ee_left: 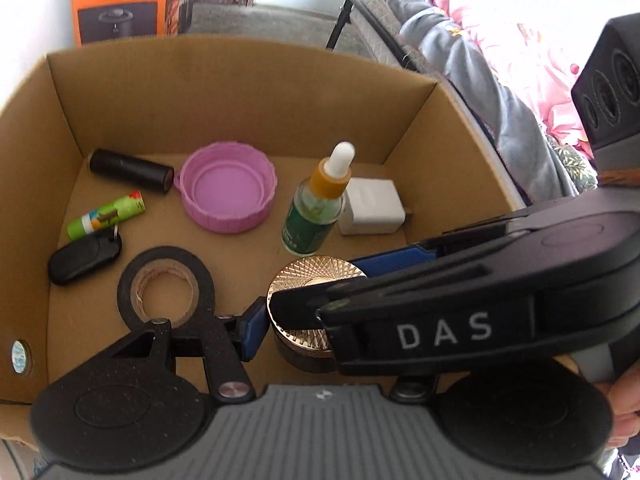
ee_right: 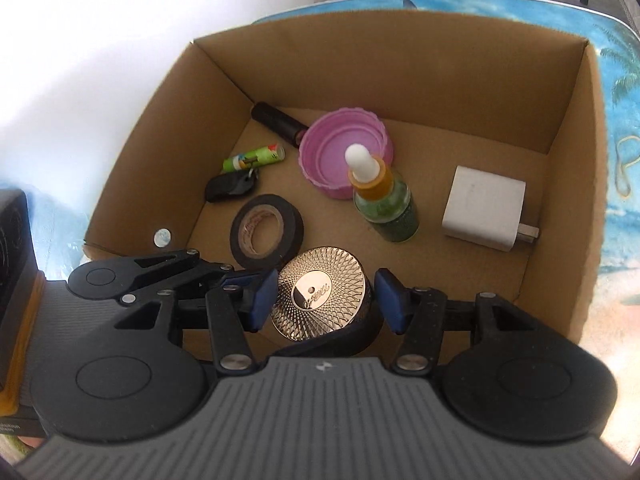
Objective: Organize rigid objects
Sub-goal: 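Open the right gripper to release the gold jar in the box, then move the right gripper to the white pill bottle and close on its body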
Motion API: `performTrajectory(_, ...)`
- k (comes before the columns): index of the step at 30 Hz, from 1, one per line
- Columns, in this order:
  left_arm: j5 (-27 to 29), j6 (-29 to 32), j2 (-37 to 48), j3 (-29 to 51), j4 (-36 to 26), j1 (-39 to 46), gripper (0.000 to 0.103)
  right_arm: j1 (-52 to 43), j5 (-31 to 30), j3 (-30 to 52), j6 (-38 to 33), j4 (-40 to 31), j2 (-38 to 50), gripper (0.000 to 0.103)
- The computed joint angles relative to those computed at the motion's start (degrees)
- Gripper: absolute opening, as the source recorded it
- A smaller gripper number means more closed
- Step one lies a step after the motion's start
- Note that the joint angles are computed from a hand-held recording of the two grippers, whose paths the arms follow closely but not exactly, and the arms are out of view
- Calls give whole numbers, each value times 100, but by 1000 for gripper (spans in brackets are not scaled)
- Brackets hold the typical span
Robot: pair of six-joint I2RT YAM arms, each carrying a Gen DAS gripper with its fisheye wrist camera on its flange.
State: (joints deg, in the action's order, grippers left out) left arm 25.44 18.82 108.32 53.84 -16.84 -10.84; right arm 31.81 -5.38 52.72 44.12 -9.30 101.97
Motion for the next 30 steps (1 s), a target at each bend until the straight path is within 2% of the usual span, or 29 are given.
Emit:
performTrajectory(4,61,32,-27,-88,108,26,59,46,87,28,3,33,67,55)
performTrajectory(8,185,158,-203,-236,160,106,68,126,300,-149,103,170,-208,55)
performTrajectory(10,317,181,-452,-479,339,208,70,226,568,-369,182,270,-590,55)
performTrajectory(14,832,276,-1429,-1297,818,599,84,483,1050,-1262,632,882,-1883,57)
performTrajectory(15,1058,298,-1768,-1639,1095,771,89,611,1226,-1657,796,1161,-2403,58)
performTrajectory(17,1463,470,-2456,-2236,1399,1130,92,955,1702,-2255,1166,1520,-3204,59)
performTrajectory(21,2483,1499,-3797,-3197,1284,2150,97,2373,3426,-2869,1984,1515,-4266,60)
performTrajectory(25,3269,2630,-4463,-3567,591,3228,98,3558,4551,-2714,2531,1445,-3982,61)
performTrajectory(28,3536,3156,-4655,-3794,446,3994,98,3955,4733,-2463,2678,1805,-3287,61)
performTrajectory(30,3610,3233,-4454,-3911,779,4398,98,4000,4630,-2183,2644,2087,-2666,61)
